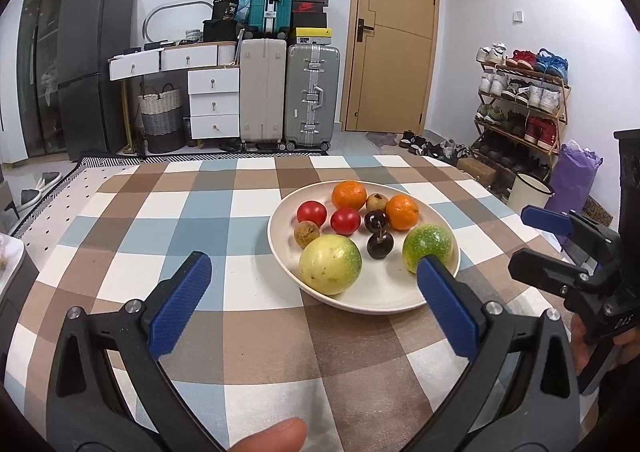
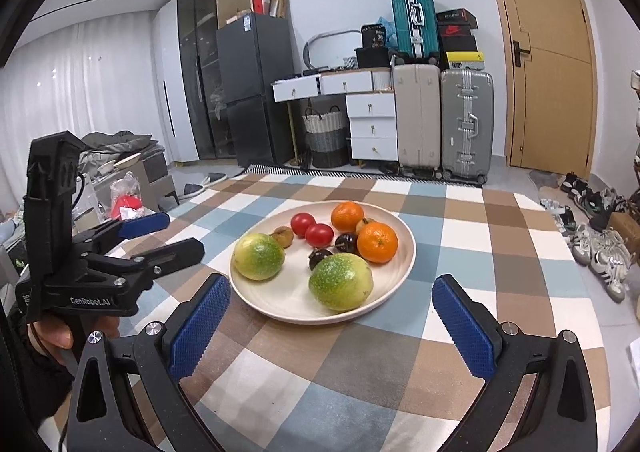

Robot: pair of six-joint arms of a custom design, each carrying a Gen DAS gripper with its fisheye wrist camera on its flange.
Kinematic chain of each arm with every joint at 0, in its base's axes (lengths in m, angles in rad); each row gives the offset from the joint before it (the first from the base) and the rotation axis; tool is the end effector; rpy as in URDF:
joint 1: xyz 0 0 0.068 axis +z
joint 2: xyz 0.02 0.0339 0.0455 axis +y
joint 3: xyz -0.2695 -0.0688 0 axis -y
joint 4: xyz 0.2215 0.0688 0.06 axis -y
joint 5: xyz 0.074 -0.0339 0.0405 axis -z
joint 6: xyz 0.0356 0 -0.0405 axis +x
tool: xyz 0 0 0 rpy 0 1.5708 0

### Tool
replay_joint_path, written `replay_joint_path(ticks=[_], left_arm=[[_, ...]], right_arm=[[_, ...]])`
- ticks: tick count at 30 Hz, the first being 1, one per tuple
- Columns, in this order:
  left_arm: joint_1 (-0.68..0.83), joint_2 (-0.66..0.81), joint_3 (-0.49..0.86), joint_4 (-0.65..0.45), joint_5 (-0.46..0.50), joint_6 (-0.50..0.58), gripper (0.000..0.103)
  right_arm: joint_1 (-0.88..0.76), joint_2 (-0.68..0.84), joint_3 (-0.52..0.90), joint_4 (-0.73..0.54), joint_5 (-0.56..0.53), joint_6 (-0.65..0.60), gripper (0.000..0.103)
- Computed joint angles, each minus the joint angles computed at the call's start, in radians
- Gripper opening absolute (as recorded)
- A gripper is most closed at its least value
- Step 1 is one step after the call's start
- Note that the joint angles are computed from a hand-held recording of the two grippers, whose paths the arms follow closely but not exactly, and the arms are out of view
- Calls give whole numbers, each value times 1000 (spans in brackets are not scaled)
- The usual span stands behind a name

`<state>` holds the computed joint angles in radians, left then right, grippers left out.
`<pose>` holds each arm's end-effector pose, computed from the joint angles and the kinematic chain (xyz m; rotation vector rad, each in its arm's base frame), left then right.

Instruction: Organize fruits

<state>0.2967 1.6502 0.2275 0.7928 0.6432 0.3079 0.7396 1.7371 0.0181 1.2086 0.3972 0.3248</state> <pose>0.2130 0.0428 0.1116 0.3588 2.0482 -0.3417 0.1456 0.1142 0.0992 -0.1840 2.0392 0.2522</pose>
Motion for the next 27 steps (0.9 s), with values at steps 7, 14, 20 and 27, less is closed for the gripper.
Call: replay_joint_path(ticks=[7, 14, 20, 27], left_arm=[[-6, -5, -2, -7, 10, 3, 103], [-11, -2, 2, -9, 10, 4, 103], [-13, -1, 1, -6, 8, 1, 102], [-13, -5, 3, -18, 8, 0, 103]], right_arm=[[18, -7, 21, -39, 19, -8, 103], [18, -18, 29, -66, 14, 8, 103], [14, -19, 29, -68, 8, 8, 103], [15, -21, 29, -71, 11, 9, 103]])
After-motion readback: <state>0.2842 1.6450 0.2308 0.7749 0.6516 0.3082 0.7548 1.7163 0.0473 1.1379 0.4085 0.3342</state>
